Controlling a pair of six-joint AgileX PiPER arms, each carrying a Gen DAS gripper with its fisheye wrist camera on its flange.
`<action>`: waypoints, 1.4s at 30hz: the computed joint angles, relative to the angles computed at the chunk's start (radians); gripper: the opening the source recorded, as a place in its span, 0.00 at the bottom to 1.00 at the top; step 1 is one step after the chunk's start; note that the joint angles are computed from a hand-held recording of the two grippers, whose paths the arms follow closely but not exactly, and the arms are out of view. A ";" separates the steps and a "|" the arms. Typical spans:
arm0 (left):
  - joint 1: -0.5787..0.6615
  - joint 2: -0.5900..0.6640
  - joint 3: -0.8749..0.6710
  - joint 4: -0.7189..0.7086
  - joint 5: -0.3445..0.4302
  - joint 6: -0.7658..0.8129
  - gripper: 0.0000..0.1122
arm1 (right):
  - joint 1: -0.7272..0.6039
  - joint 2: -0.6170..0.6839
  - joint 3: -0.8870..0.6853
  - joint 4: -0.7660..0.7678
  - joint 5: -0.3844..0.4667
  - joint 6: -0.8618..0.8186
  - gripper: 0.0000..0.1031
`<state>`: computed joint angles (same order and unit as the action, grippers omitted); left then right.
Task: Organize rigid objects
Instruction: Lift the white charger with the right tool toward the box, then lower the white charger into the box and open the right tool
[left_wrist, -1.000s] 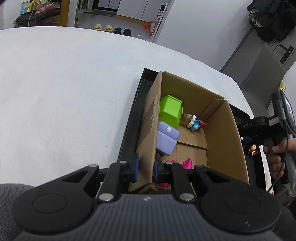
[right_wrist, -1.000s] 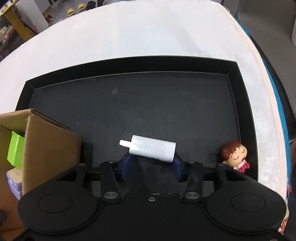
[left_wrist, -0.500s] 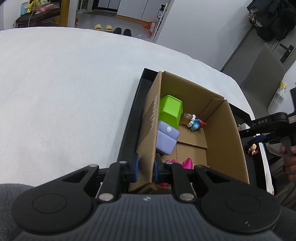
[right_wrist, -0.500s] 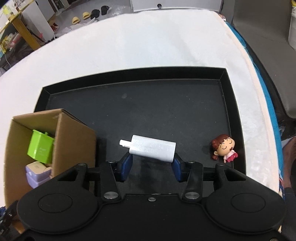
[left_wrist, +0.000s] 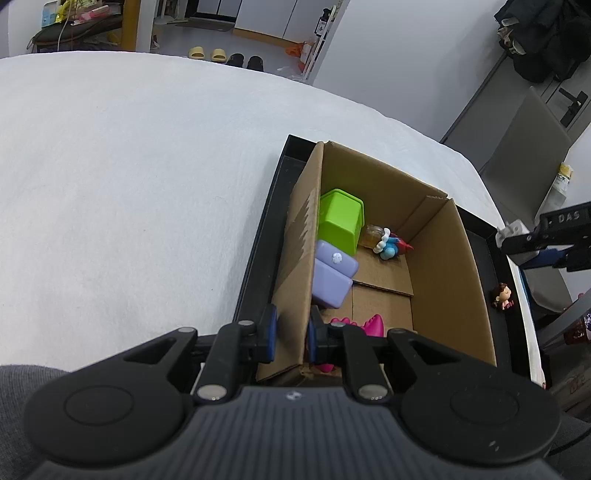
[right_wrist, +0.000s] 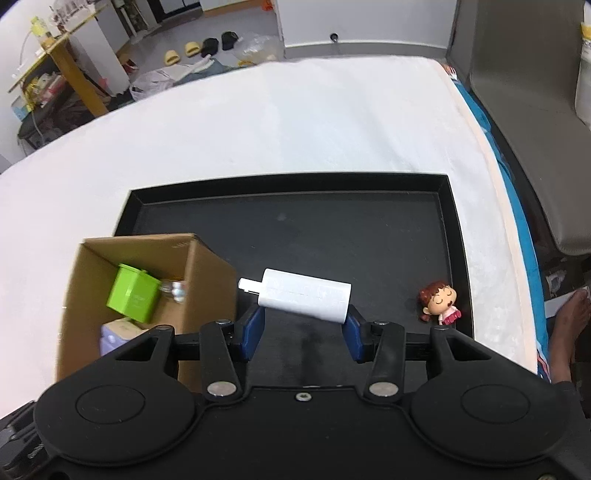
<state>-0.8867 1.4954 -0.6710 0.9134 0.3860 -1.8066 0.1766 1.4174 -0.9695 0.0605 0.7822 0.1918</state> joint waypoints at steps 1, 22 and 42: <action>0.000 -0.001 0.001 0.001 -0.001 0.000 0.14 | 0.009 -0.005 -0.007 -0.002 0.007 0.005 0.44; 0.021 -0.030 0.031 0.009 -0.044 0.001 0.14 | 0.285 0.031 -0.194 -0.069 0.134 0.149 0.44; 0.045 -0.037 0.049 0.029 -0.089 -0.012 0.15 | 0.380 0.200 -0.265 -0.061 0.138 0.208 0.29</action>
